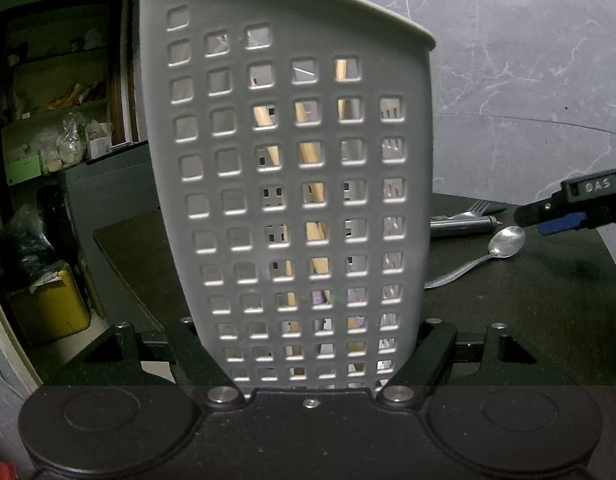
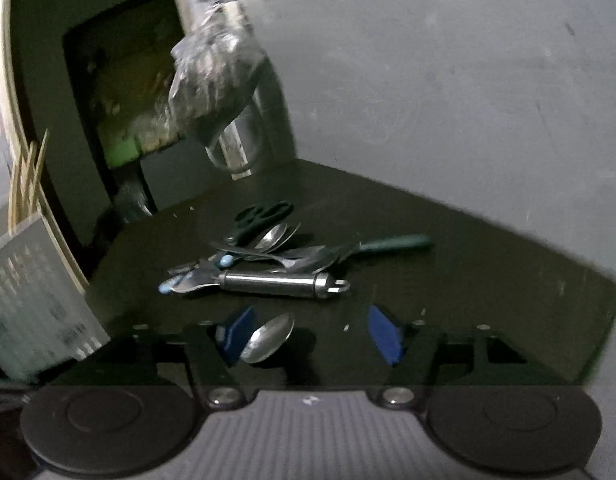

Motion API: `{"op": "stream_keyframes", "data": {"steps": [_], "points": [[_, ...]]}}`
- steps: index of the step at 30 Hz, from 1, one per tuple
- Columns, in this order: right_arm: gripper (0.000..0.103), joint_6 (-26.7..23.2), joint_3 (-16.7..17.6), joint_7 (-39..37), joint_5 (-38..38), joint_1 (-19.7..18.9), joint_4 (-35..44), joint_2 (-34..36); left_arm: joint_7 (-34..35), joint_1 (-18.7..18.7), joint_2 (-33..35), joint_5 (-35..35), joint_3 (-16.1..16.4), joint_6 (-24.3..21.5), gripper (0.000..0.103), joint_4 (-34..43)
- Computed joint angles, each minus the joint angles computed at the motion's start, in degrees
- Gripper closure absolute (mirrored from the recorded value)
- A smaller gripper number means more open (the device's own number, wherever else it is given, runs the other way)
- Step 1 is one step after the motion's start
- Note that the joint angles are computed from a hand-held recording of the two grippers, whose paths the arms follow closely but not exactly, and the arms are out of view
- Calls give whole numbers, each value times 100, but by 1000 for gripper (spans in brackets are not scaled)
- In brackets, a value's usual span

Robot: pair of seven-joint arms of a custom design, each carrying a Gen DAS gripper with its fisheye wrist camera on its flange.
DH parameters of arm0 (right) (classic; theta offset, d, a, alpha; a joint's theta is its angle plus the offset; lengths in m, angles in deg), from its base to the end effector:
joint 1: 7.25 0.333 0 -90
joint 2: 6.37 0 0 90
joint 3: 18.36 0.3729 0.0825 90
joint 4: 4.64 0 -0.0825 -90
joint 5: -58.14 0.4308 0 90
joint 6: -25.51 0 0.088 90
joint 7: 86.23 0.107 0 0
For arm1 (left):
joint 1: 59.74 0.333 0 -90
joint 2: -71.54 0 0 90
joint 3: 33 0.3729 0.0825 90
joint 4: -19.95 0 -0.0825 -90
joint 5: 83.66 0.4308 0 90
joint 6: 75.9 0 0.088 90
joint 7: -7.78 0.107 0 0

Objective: Organize utensils
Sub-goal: 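Grasp a small metal spoon with the right gripper and lift it, then carry the spoon over the white caddy and drop it in with the right gripper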

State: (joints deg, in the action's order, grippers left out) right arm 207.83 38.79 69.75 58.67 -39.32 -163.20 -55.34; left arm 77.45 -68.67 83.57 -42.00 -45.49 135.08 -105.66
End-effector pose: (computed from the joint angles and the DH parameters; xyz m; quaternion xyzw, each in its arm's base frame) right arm 0.3681 0.2054 0.4741 -0.4125 0.7401 -0.3352 0.4121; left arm 0.5418 -0.2968 0.4559 -0.2829 0.7728 -0.5098 0.2508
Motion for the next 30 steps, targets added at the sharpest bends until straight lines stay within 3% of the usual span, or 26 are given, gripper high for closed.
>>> {"op": "stream_keyframes", "data": {"steps": [3, 7, 11, 14, 18, 21, 22, 30], "points": [[20, 485, -6, 90, 168, 33, -132, 203, 41, -18, -2, -44, 4, -9, 25, -8], [21, 465, 150, -165, 282, -127, 5, 359, 58, -19, -4, -52, 2, -22, 25, -9], [33, 189, 302, -251, 273, -216, 171, 283, 79, -32, -34, -82, -3, -39, 25, -34], [45, 282, 298, -233, 268, -203, 210, 410, 84, -32, -32, -89, -5, -38, 25, -33], [50, 282, 449, -178, 317, -308, 253, 354, 85, -29, -30, -86, -5, -34, 25, -33], [76, 78, 621, -28, 315, -428, 314, 167, 85, -28, -30, -86, -6, -35, 25, -33], [89, 40, 662, 42, 307, -462, 326, 138, 85, -28, -30, -86, -6, -35, 25, -33], [97, 529, 811, 516, 435, -601, 141, -60, 98, -44, -50, -129, -5, -31, 26, -59]]}}
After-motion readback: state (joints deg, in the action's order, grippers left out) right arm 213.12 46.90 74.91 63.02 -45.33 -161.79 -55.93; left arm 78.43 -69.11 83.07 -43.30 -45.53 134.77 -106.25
